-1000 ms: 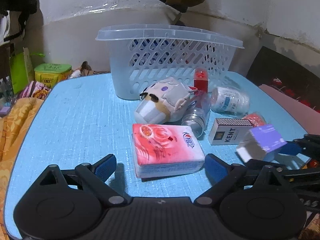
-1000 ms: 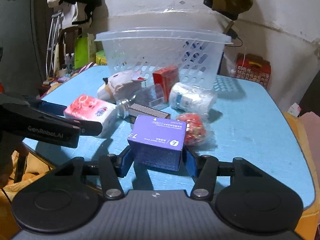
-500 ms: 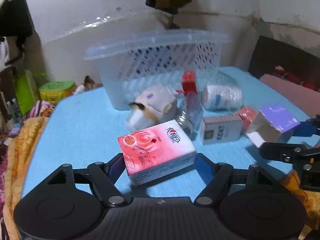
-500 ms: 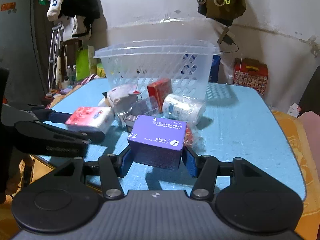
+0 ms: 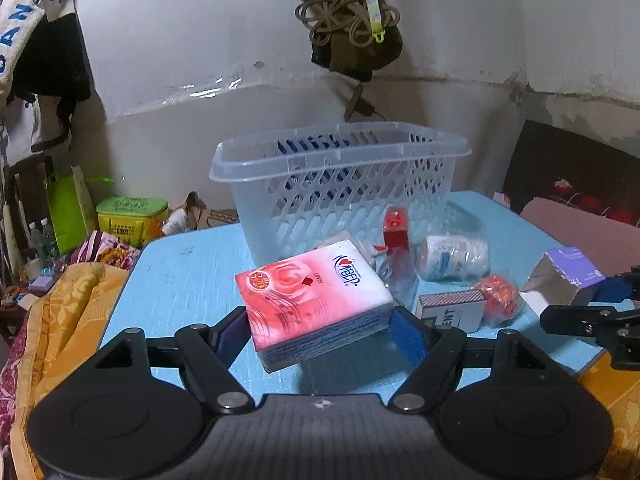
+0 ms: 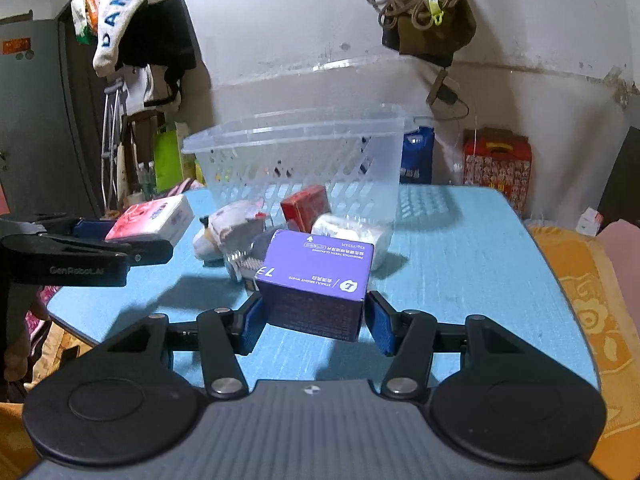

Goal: Organize objects
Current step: 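Carry both items into the clear basket and open both tools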

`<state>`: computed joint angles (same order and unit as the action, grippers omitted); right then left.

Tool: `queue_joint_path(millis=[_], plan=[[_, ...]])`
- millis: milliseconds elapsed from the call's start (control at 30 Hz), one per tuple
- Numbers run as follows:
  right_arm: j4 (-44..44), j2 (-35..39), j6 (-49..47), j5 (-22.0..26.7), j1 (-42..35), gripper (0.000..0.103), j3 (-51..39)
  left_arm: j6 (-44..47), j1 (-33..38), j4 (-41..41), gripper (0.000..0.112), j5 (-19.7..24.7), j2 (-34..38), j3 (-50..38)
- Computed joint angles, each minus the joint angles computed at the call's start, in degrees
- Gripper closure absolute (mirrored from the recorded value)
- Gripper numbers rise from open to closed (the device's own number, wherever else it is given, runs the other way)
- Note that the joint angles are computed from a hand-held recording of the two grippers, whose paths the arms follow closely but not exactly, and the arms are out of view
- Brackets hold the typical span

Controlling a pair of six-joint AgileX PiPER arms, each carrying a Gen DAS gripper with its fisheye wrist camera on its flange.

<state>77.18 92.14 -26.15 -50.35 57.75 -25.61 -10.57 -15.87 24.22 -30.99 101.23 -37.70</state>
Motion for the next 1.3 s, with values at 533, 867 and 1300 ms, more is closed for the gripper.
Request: queue_joint_path(millis=[533,867,1300], plan=[[-3.1,-3.8,0.8,-4.2,-1.7,0.046,1.0,-3.2,5.1,4.3,0.033,-8.2,-3.2,3.2],[-6.4,-5.1,-9.3,2.2,-10.4,0.046,-7.1,-15.4,6.0,10.3,0.033,-4.6,-2.1,-4.5],[8.9,3.5,-39.9,17.6,-28.5,0.046,-30.9,-35.8,0.6,22.3,0.033,14.9,4.6,-31.3]])
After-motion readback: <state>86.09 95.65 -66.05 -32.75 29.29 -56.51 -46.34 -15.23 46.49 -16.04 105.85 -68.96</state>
